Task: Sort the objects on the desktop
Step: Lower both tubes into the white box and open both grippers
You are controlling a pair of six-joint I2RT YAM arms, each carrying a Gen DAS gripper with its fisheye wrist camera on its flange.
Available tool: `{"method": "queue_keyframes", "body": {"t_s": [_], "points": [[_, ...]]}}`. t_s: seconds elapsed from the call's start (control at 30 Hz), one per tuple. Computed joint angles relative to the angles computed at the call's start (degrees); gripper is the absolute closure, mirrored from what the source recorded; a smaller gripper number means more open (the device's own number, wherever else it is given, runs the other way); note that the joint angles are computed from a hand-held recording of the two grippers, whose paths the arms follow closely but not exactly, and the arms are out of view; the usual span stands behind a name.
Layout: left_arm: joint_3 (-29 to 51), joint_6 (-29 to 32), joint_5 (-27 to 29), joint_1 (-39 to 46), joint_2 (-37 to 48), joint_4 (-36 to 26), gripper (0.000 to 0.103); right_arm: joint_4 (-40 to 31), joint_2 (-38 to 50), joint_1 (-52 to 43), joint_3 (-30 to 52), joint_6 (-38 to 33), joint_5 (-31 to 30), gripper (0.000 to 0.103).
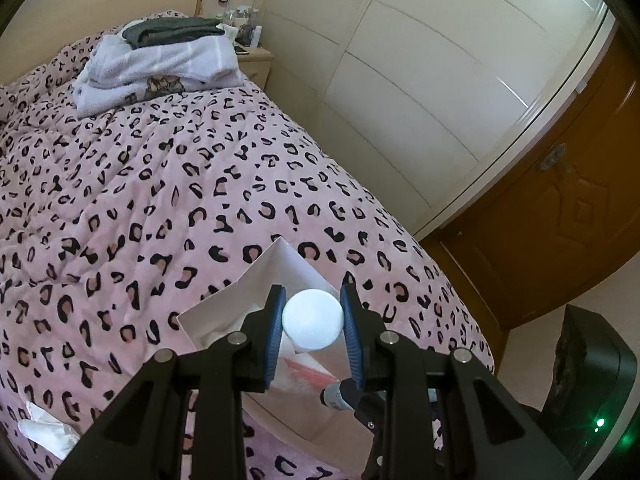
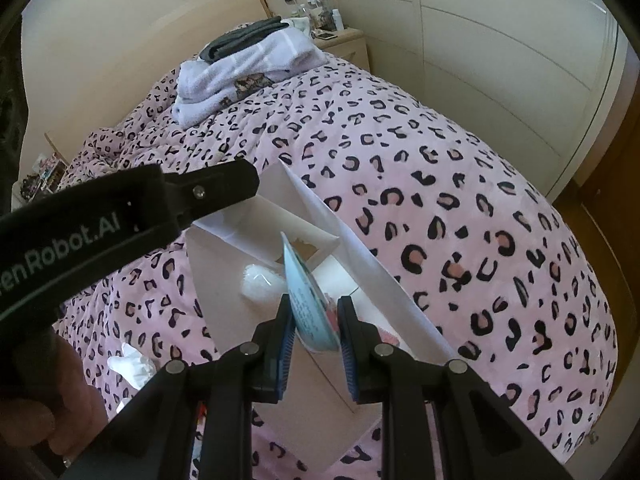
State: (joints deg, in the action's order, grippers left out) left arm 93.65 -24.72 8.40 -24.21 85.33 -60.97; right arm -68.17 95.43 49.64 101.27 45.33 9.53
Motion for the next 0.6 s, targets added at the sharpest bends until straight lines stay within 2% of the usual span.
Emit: {"method": "queue_keyframes", "body": {"t_s": [0.6], "points": [[-5.24, -0.02, 0.91, 1.02, -0.4, 1.06, 0.074, 0.88, 0.47, 0.18, -2.47, 0.63, 0.18, 0.081]]}}
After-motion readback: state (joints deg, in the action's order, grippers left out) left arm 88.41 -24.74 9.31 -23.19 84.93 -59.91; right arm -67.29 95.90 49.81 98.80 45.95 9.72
